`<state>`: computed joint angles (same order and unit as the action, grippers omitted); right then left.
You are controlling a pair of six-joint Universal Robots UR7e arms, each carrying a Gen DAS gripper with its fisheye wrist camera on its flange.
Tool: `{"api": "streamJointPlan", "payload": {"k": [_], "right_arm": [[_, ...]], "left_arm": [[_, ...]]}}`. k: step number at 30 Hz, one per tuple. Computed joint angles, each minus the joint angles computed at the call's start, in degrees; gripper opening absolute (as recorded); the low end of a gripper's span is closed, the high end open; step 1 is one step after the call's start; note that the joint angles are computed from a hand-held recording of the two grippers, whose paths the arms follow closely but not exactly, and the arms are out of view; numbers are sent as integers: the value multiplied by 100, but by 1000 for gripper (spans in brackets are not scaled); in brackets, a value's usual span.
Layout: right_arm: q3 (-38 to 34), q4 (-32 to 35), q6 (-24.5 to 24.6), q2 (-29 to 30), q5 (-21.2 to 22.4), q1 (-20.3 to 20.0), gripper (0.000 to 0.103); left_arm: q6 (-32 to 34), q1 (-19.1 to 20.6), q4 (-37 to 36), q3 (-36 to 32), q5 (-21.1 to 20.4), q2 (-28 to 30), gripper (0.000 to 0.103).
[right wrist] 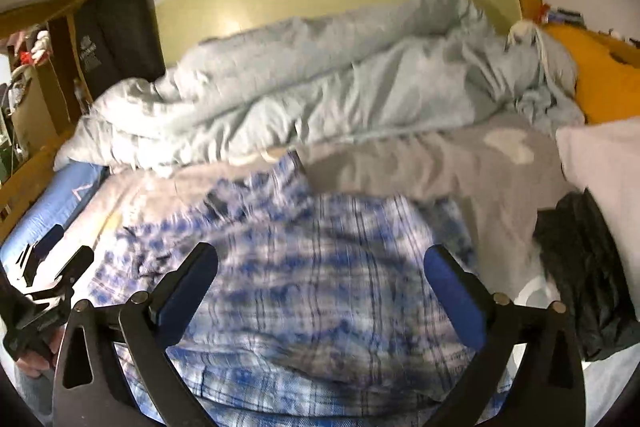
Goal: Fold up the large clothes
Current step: 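Grasp the shirt hem with the left tool while the right tool grasps it, fold toward collar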
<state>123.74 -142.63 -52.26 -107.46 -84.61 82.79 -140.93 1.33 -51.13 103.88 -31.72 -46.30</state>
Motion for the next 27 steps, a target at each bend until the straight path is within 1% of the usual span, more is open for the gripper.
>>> {"api": "streamJointPlan", "payload": {"k": [3,5,7,10,12,13,15,16,17,20,21,24,27], "right_arm": [[100,-132,-131,-108,154,0,102],[179,-228,-217,-184,243,3,102],[235,-262,-289,-267,320,20,102],[281,-296,-311,-442,164,175,102],[301,-149,-404,-693,433,147,102],[317,-123,-391,-811,511,160,102],[340,-13,-356,-1092,729,165,102],[361,66,-330,-1264,858,153,102],[375,138,-290,-1419,888,181,102],[329,647,-467,-1922,896,257,102],[280,849,-557,-2071,832,310,102],[72,1434,-662,-2517,692,388,102],[-163,2048,-747,-2952,666,329,102]], "left_arm": [[-242,-42,269,-151,3,78,103],[-413,-110,214,-132,27,-6,103],[-696,-197,366,-193,-19,-31,103],[-1175,-424,762,-416,-68,-42,103],[-1307,-560,1121,-752,-222,63,103],[-1342,-611,1249,-867,-233,110,103],[-1484,-747,1675,-1326,-335,314,103],[-1503,-813,1741,-1461,-340,369,103],[-1480,-905,1790,-1620,-342,437,103],[-1183,-1074,2062,-2145,-472,700,103],[-1106,-1165,2280,-2443,-604,857,103],[-1090,-1376,2547,-2948,-852,1088,103],[-965,-1604,2849,-3559,-1180,1429,103]]}}
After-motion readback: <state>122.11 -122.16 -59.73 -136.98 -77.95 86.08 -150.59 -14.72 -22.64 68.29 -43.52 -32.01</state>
